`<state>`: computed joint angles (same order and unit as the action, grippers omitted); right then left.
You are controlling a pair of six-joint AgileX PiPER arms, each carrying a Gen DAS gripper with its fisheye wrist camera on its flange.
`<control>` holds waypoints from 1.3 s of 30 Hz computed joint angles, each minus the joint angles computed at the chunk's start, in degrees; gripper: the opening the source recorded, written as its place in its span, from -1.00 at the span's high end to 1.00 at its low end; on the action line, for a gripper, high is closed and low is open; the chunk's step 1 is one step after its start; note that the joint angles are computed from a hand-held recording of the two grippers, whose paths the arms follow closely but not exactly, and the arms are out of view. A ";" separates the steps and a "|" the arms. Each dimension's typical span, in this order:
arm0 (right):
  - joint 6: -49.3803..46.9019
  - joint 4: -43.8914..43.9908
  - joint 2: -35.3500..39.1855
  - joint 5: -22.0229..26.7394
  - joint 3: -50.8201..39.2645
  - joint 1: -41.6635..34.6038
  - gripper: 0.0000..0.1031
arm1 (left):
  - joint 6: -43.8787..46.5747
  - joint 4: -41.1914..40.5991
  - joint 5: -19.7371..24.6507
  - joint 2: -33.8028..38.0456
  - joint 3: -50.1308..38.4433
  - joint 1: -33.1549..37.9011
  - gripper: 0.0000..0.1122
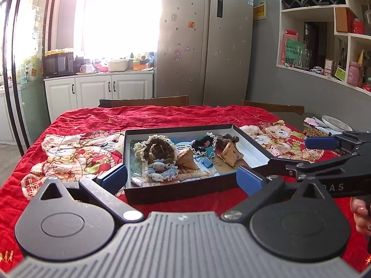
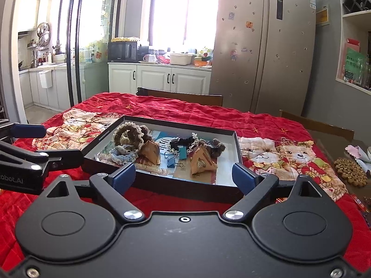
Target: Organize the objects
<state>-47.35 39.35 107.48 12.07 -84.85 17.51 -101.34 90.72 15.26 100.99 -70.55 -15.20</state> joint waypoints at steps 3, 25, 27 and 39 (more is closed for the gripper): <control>-1.39 0.86 -1.56 -0.30 2.00 -0.18 -0.76 | 0.23 -0.57 0.52 -1.21 1.46 -0.54 -0.84; -5.26 4.40 -7.37 -0.28 11.59 -2.41 -0.82 | 3.18 -3.03 4.91 -6.57 8.22 -5.42 -0.84; -5.23 4.56 -7.46 -0.06 11.85 -2.61 -0.82 | 3.34 -3.53 4.81 -6.67 8.38 -5.39 -0.84; -2.81 2.74 -7.74 0.59 13.07 -3.12 -0.83 | 1.89 -3.11 4.59 -6.75 9.59 -5.00 -0.84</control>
